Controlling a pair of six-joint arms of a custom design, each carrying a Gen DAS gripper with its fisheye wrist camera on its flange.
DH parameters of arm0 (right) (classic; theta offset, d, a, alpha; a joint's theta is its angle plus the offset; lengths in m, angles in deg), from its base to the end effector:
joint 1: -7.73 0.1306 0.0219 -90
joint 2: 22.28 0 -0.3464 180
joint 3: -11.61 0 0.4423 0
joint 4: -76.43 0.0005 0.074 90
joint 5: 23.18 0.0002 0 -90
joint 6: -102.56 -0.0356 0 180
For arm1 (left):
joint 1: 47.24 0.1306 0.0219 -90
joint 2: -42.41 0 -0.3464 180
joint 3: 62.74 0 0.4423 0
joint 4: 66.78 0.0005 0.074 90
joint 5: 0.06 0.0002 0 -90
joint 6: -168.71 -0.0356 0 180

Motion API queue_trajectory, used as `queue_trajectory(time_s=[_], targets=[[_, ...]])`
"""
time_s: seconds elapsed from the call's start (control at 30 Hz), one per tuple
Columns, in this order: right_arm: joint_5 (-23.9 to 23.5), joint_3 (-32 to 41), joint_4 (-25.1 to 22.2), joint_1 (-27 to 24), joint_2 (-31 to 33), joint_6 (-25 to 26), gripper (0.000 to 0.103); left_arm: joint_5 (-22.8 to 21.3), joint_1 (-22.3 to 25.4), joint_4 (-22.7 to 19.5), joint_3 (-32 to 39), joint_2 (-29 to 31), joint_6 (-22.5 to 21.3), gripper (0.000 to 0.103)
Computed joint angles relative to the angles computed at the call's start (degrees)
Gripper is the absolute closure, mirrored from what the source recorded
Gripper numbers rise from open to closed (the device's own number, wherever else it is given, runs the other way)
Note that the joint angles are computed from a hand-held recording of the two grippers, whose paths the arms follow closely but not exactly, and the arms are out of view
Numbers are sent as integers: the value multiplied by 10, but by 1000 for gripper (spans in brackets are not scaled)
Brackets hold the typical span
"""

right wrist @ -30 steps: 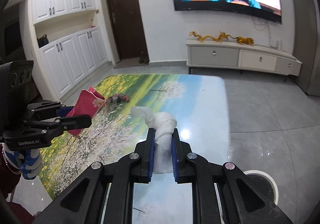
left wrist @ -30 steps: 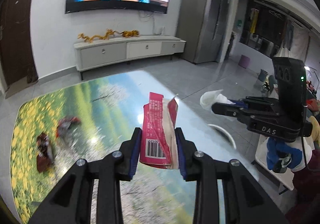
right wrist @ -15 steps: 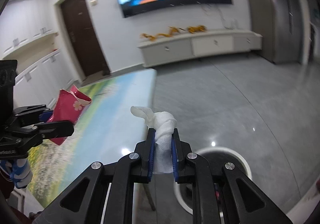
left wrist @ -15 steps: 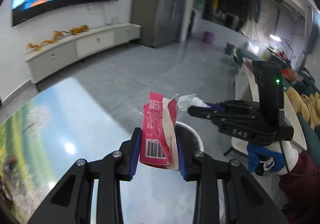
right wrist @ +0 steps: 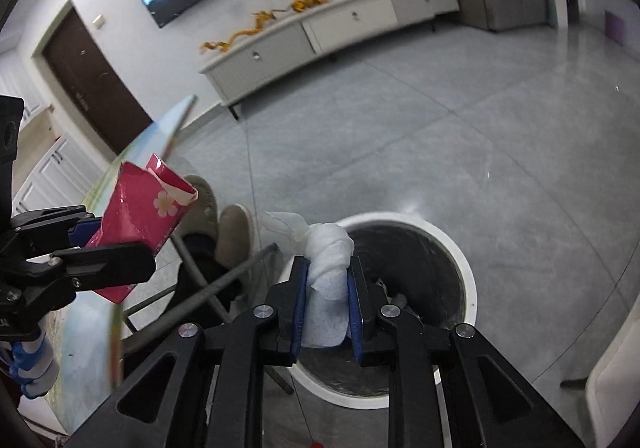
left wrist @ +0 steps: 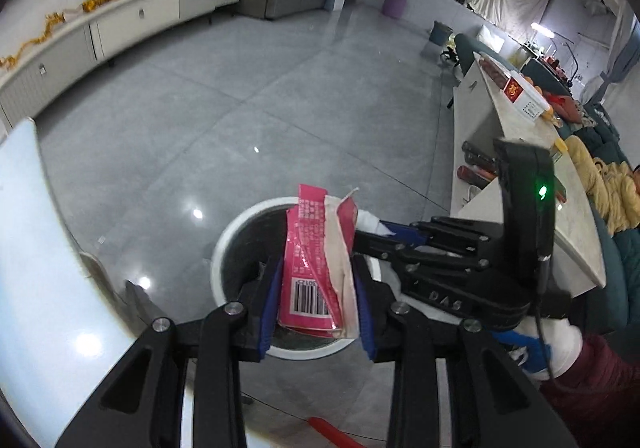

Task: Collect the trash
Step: 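Carry the tissue and red box over the bin and open both tools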

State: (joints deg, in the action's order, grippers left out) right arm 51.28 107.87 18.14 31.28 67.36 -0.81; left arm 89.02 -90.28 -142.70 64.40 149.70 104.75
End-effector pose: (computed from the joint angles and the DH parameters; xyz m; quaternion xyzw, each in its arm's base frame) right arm 0.4787 0.2185 0.4429 -0.1272 0.9283 0.2241 0.2681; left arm 0.4400 -0.4107 0.5205 0.1391 0.9463 -0.1591 0.2447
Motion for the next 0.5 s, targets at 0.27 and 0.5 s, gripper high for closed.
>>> queue_trajectory(time_s=[0.27,0.5], targets=[[8,-16,-3,-8,18,-5,59,29,14,1,26,38,25,51],[16,-22,-6,-10,13,-5,58,-54,1,3,6,14,28,51]])
